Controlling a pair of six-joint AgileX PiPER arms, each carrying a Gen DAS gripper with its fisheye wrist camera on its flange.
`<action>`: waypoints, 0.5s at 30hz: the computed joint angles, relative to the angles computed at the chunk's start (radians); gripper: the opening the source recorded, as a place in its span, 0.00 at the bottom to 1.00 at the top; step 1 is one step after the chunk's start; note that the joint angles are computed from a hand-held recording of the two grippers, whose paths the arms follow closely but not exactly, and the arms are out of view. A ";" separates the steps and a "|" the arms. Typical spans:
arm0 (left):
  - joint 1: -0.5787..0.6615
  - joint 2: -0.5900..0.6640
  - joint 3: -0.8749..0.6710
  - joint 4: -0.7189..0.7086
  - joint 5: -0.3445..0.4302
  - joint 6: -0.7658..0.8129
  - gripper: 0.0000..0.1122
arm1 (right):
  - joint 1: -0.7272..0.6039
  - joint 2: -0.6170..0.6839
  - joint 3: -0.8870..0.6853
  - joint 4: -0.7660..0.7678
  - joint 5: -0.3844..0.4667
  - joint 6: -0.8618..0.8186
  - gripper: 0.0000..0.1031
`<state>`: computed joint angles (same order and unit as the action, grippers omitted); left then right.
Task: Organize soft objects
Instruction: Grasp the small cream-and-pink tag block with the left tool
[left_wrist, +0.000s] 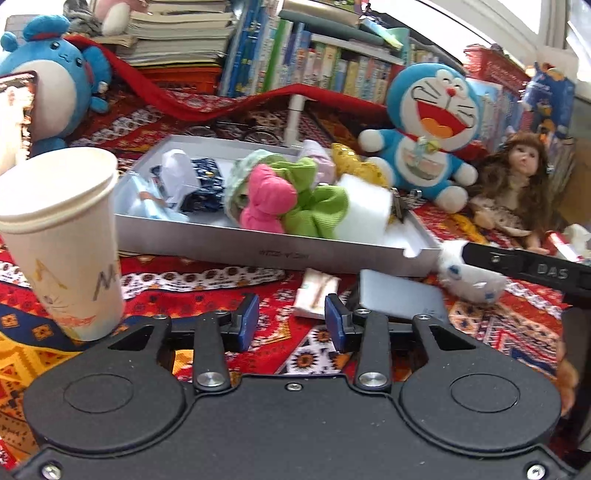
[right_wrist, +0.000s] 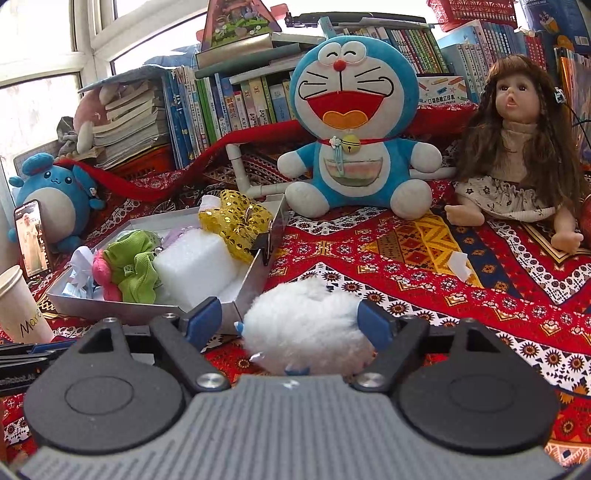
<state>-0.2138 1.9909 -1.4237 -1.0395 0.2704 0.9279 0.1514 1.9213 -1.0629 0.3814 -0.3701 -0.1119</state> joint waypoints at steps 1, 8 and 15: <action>0.004 0.006 -0.011 -0.005 0.018 -0.001 0.33 | -0.002 0.001 -0.003 -0.005 0.002 0.007 0.86; 0.027 0.075 -0.126 0.065 0.129 -0.146 0.32 | -0.010 0.005 -0.007 -0.040 0.010 0.045 0.86; 0.015 0.101 -0.168 0.153 0.120 -0.225 0.22 | -0.013 0.007 -0.021 -0.080 0.033 0.063 0.86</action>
<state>-0.1988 2.0923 -1.5914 -0.8868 0.3905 0.7025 0.1380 1.9282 -1.0837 0.3010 -0.3375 -0.0490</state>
